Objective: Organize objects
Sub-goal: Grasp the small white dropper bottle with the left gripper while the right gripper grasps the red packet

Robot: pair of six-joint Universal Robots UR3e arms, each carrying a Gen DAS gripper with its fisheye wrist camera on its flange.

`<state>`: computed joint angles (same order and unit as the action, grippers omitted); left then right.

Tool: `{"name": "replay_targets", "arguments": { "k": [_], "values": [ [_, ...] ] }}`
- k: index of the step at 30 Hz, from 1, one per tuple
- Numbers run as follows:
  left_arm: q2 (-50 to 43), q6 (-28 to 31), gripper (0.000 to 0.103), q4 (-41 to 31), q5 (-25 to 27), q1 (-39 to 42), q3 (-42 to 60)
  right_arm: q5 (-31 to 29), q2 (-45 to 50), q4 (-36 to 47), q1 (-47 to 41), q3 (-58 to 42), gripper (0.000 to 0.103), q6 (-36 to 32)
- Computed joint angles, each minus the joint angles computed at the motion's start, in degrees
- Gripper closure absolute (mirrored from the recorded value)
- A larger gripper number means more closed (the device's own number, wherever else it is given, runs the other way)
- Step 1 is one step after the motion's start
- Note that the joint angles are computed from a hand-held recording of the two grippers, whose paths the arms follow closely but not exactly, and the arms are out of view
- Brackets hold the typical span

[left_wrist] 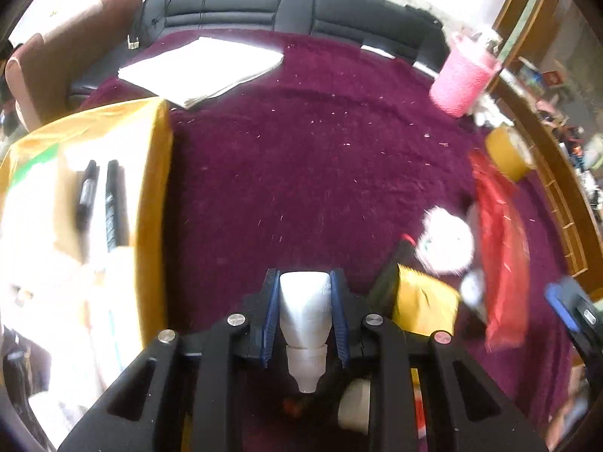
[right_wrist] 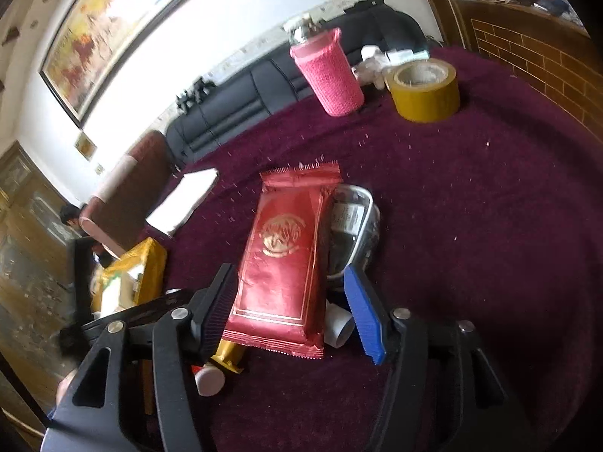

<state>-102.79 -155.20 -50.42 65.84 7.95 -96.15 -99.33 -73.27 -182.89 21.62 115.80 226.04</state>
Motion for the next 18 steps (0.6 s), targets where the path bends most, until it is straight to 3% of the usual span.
{"name": "replay_targets", "arguments": {
  "k": [5,10,13,18],
  "values": [
    [7.79,4.20,0.081,-0.37,-6.70,6.15,-7.10,0.18,4.07,10.18,0.91,-9.71,0.045,0.12],
    [11.65,8.03,0.081,0.80,-9.61,9.07,-12.98,-6.76,9.80,23.46,2.70,-21.50,0.044,1.31],
    [12.30,9.22,0.081,2.27,-10.60,9.72,-15.06,-6.17,12.56,22.96,2.30,-23.37,0.037,0.93],
    [12.82,10.56,0.081,5.65,-10.36,9.51,-17.77,-10.57,15.87,23.49,3.95,-26.64,0.034,-1.53]
  ]
}}
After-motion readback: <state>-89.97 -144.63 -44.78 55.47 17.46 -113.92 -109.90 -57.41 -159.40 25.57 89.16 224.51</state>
